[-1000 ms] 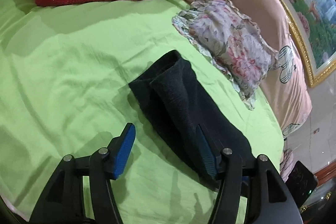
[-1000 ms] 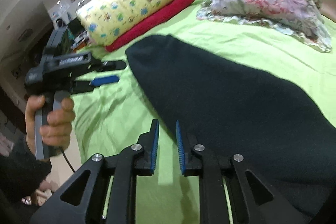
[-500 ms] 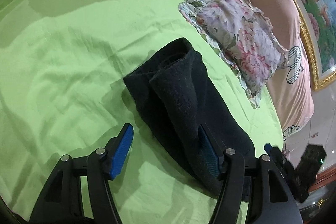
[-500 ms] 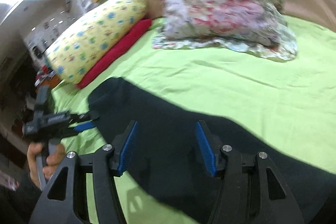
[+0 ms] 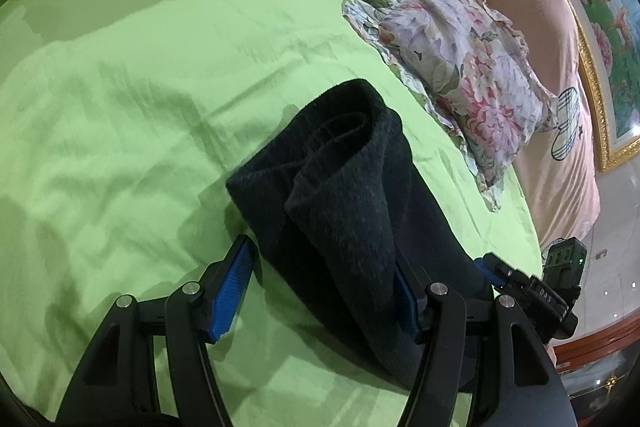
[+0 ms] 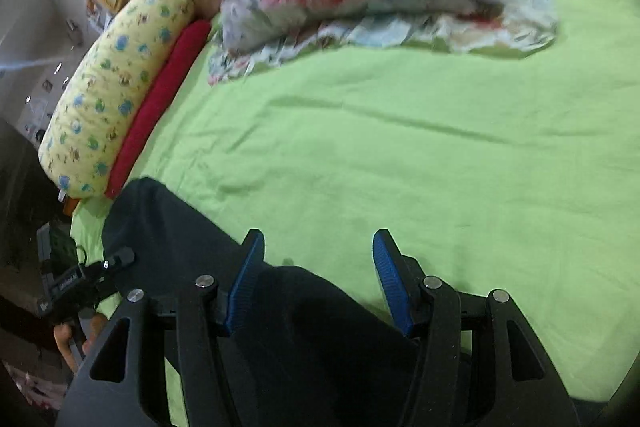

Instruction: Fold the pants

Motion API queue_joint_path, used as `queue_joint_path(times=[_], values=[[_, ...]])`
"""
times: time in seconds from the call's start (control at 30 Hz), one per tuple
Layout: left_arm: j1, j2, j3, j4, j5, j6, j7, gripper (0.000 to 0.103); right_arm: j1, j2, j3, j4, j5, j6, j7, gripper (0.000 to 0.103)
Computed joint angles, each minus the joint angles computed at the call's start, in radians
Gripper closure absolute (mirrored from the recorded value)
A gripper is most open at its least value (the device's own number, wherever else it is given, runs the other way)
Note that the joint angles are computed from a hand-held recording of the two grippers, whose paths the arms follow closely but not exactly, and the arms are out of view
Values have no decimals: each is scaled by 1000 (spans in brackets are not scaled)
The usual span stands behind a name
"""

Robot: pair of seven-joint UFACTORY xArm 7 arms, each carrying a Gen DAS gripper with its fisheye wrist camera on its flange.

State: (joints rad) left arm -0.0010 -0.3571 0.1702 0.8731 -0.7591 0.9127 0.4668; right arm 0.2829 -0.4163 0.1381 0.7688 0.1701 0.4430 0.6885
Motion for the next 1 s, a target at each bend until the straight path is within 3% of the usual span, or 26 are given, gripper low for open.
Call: queue_joint_path(times=[0.17, 0.2, 0.27, 0.3, 0.33, 0.37, 0.43, 0.57, 0.8, 0.93, 1.0], values=[[-8, 15, -24, -5, 15, -67, -9, 40, 46, 40, -25, 26, 54, 47, -81, 53], [-12, 18, -26, -6, 13, -81, -5, 41, 58, 35, -33, 15, 78, 33, -103, 64], [-22, 26, -31, -8, 6, -114, 3, 41, 79, 24, -43, 6, 118, 29, -138, 73], [-27, 28, -31, -10, -2, -127, 12, 48, 85, 19, -40, 7, 126, 29, -148, 84], [-34, 31, -29, -9, -12, -135, 26, 55, 69, 21, -21, 17, 104, 39, -131, 85], [-40, 34, -22, -5, -23, -122, 38, 73, 48, 12, 7, 23, 66, 48, -101, 85], [-46, 16, -7, -8, -64, -99, 66, 79, 25, -7, 44, 29, 14, 48, -50, 88], [-39, -113, 15, -50, -71, -65, 81, 80, 2, -62, 87, 19, -57, 15, 36, 88], [-38, -325, 138, -75, -34, 106, 76, 81, -13, -76, 123, 45, -130, -26, 105, 89], [-25, -294, 141, -100, 7, 66, 95, 81, -54, 23, 174, 85, -229, -31, 164, 89], [-16, -246, 129, -106, 27, 35, 93, 81, -102, 84, 227, 102, -337, -39, 250, 89]])
